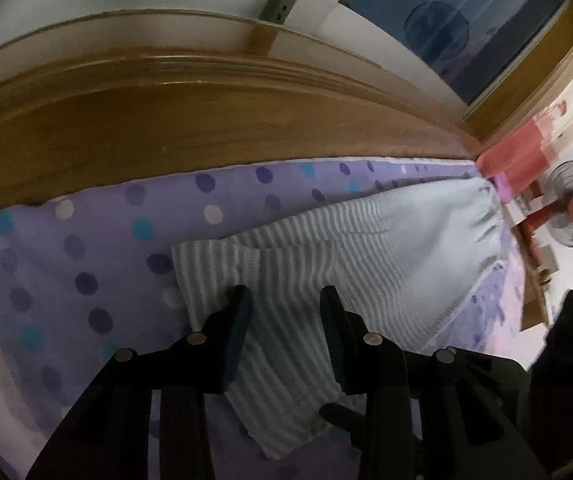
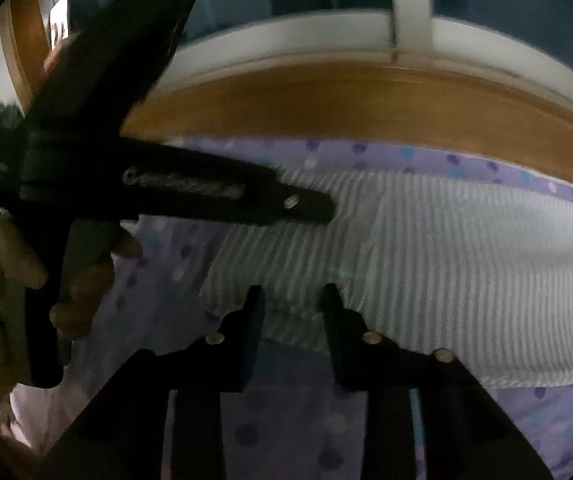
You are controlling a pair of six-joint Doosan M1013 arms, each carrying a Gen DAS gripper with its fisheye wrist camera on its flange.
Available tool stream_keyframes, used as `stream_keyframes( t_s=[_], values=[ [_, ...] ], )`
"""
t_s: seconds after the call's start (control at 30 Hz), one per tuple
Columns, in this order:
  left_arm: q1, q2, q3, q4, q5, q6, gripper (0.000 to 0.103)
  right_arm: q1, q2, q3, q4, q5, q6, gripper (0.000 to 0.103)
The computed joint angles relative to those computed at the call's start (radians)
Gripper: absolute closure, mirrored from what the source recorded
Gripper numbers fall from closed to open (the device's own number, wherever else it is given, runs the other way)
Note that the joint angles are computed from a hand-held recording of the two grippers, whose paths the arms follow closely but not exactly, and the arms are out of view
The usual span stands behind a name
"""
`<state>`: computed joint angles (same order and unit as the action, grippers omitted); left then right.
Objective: Fold clothes
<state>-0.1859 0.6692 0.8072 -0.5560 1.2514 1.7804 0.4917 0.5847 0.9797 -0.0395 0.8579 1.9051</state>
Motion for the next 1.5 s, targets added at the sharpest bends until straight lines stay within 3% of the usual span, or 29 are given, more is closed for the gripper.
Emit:
stream_keyframes(
  t_s=[0.13, 0.27, 0.33, 0.47, 0.63, 0.7, 0.73, 0.77, 0.8, 0.9, 1.1, 1.27, 1.37, 1.5],
  values=[
    [0.011, -0.024, 0.035, -0.010, -0.050, -0.011, 0.067, -0.004, -0.011, 0.012, 0.006, 0.026, 0.009, 0.076],
    [0.035, -0.038, 0.064, -0.056, -0.074, -0.033, 0.066, 0.010, -0.019, 0.007, -0.084, 0.093, 0.119, 0.074],
    [0.042, -0.032, 0.063, -0.072, -0.063, -0.050, 0.064, 0.028, -0.031, 0.013, -0.137, 0.072, 0.131, 0.073],
    [0.049, 0.002, 0.034, -0.114, -0.008, -0.083, 0.063, 0.073, -0.014, -0.019, -0.206, 0.037, 0.016, 0.041],
    [0.049, 0.023, 0.012, -0.159, 0.008, -0.057, 0.060, 0.119, 0.069, -0.112, -0.322, 0.087, -0.083, 0.042],
    [0.047, 0.028, 0.002, -0.147, 0.015, -0.063, 0.063, 0.122, 0.109, -0.159, -0.358, 0.162, -0.049, 0.053],
    [0.043, 0.028, -0.003, -0.121, 0.016, -0.071, 0.068, 0.121, 0.112, -0.158, -0.370, 0.165, -0.021, 0.057],
    [0.041, 0.029, -0.008, -0.099, 0.017, -0.083, 0.078, 0.121, 0.108, -0.148, -0.387, 0.154, 0.012, 0.072],
    [0.042, 0.031, -0.013, -0.085, 0.020, -0.096, 0.083, 0.121, 0.106, -0.143, -0.407, 0.153, 0.033, 0.079],
    [0.049, 0.032, -0.015, -0.100, 0.022, -0.159, 0.085, 0.103, 0.086, -0.121, -0.334, 0.120, 0.044, 0.091],
    [0.028, -0.011, 0.011, -0.059, -0.037, -0.203, 0.085, 0.047, -0.017, 0.027, -0.138, -0.078, 0.009, 0.091],
    [-0.007, -0.017, -0.024, -0.021, -0.053, -0.220, 0.085, 0.004, -0.065, 0.089, 0.022, -0.192, -0.007, 0.092],
    [-0.030, -0.011, -0.050, -0.003, -0.051, -0.208, 0.085, -0.021, -0.095, 0.128, 0.112, -0.233, 0.005, 0.092],
    [-0.059, 0.025, -0.122, -0.007, -0.015, -0.196, 0.085, -0.049, -0.121, 0.163, 0.129, -0.264, 0.055, 0.092]
  ],
)
